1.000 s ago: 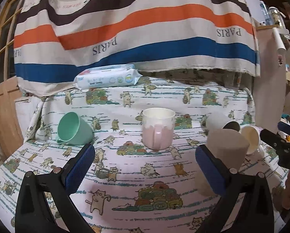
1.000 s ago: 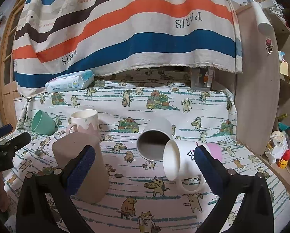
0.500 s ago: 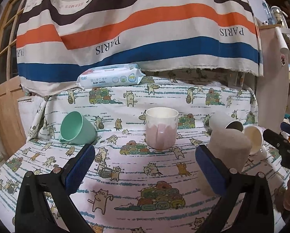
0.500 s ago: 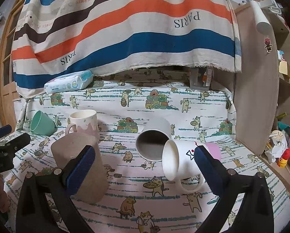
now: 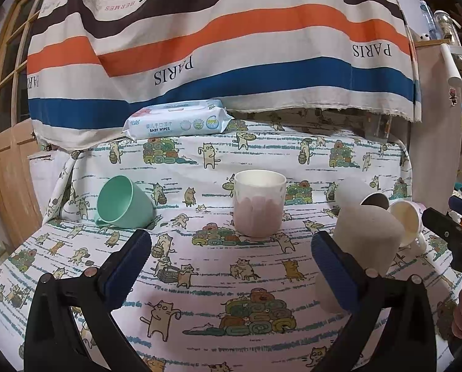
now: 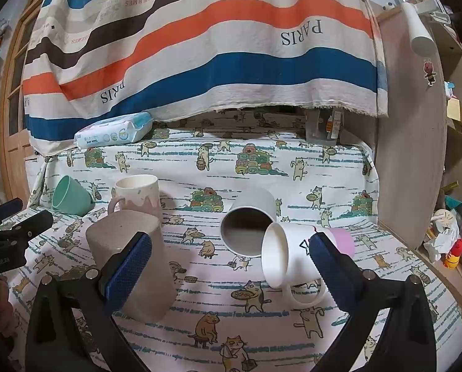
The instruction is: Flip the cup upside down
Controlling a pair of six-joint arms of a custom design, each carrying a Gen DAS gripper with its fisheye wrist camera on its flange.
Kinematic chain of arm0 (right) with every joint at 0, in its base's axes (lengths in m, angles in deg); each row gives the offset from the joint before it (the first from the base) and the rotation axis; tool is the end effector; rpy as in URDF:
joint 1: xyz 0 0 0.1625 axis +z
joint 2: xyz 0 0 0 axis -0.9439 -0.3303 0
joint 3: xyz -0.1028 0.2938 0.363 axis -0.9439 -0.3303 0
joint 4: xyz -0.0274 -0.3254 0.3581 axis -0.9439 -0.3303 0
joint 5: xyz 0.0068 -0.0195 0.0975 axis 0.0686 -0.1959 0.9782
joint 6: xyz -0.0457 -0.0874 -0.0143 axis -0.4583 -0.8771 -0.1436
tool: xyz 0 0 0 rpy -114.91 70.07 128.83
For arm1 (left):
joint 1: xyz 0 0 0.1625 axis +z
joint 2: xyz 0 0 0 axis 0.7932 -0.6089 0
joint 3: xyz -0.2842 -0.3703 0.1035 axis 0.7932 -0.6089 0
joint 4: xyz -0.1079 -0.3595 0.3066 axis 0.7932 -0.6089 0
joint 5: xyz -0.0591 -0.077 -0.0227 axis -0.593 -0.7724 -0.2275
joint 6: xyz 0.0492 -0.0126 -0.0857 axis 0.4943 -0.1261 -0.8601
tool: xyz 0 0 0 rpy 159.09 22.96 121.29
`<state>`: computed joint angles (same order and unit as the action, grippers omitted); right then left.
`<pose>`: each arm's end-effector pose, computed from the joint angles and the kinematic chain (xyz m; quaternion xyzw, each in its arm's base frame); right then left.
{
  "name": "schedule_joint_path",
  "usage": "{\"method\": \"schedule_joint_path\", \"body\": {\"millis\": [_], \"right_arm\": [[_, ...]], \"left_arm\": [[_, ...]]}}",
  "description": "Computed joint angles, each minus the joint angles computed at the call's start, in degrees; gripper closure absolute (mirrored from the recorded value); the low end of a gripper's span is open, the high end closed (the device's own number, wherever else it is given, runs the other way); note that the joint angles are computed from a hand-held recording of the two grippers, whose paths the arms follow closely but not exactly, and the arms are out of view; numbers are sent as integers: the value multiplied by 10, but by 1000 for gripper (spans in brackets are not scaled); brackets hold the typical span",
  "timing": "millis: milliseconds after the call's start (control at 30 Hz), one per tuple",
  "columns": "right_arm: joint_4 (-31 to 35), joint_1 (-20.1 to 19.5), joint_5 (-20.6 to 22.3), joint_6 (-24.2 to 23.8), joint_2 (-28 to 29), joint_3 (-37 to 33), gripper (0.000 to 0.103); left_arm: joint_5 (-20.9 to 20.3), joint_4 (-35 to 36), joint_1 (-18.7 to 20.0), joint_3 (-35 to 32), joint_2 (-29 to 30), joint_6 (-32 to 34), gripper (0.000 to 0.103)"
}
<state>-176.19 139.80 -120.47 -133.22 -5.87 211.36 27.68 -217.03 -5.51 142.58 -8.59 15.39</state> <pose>-0.0360 -0.5320 0.1702 0.2851 -0.7508 0.5270 0.2780 -0.1904 -0.5200 -0.0565 0.2101 0.7436 -0.5495 0.3179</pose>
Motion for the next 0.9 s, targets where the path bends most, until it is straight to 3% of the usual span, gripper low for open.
{"method": "schedule_joint_path", "body": {"millis": [900], "right_arm": [[-3, 1, -7, 5, 0, -2, 1]], "left_arm": [[6, -9, 3, -5, 1, 5, 1]]}}
